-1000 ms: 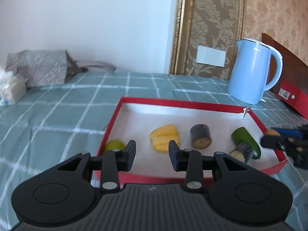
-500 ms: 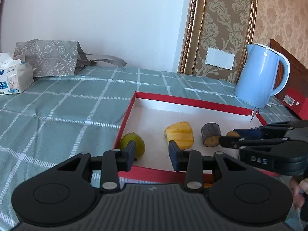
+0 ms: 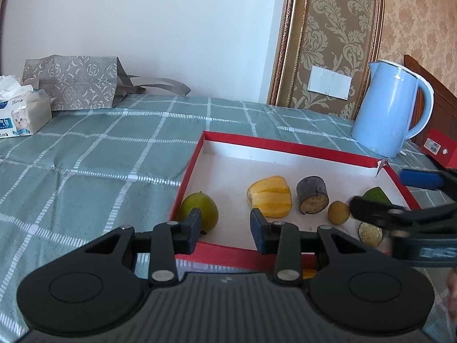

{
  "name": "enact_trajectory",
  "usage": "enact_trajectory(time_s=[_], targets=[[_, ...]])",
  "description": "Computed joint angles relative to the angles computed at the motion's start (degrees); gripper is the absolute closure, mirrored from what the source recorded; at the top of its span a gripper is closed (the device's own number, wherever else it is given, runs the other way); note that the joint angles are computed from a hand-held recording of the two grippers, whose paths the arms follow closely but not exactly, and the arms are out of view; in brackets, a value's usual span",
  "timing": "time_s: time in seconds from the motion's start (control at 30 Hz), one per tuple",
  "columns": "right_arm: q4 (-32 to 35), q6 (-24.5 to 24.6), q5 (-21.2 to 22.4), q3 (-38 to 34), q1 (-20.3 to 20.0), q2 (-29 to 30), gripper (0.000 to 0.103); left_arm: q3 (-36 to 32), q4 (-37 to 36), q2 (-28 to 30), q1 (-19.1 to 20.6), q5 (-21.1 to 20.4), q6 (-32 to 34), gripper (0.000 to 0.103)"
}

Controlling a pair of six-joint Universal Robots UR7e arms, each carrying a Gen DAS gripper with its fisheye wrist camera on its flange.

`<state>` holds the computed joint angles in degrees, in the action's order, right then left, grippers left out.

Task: Organize fruits
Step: 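Withdraw both open grippers from the tray toward the remaining fruits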

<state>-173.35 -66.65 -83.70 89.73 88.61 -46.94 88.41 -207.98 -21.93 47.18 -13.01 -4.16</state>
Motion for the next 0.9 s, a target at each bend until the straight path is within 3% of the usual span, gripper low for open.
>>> enact_trajectory(time_s=[0.1,0.2,0.37,0.5,0.63,0.77,0.9], targets=[[-0.8,1.1,1.7,2.8,-1.2,-2.8,0.000,0.9,-1.0,-0.2,-0.4,-0.1,0.7,0.067],[-1.8,1.3,3.6,6.2,-3.0,-6.5,0.000,2.6,-5.3,-0.1,-1.9,0.1,5.3,0.067],[-1.3,5.3,7.7,9.8,-7.2,-11.6,0.000,11.2,3.2,-4.5,-3.5,-2.1,-7.6,0.067],[-2.4,6.5,6.3,10.5,-9.4,-12.2,0.000,12.9,6.8,-4.7,-4.3,-1.5,-11.6,0.067],[-0.5,7.6,6.2,10.8,-11.0,-13.0,0.000,12.5,4.9,-3.4,-5.1,-2.7,-8.4,0.067],[2.4,8.4,7.3,11.5,-11.6,-14.2,0.006,11.4,9.0,-2.8,-4.7,-1.7,-9.0,0.067],[6.2,4.2,8.0,13.8,-11.1,-16.1,0.006,11.8,10.3,-3.0,-4.4,-1.9,-9.8,0.067]])
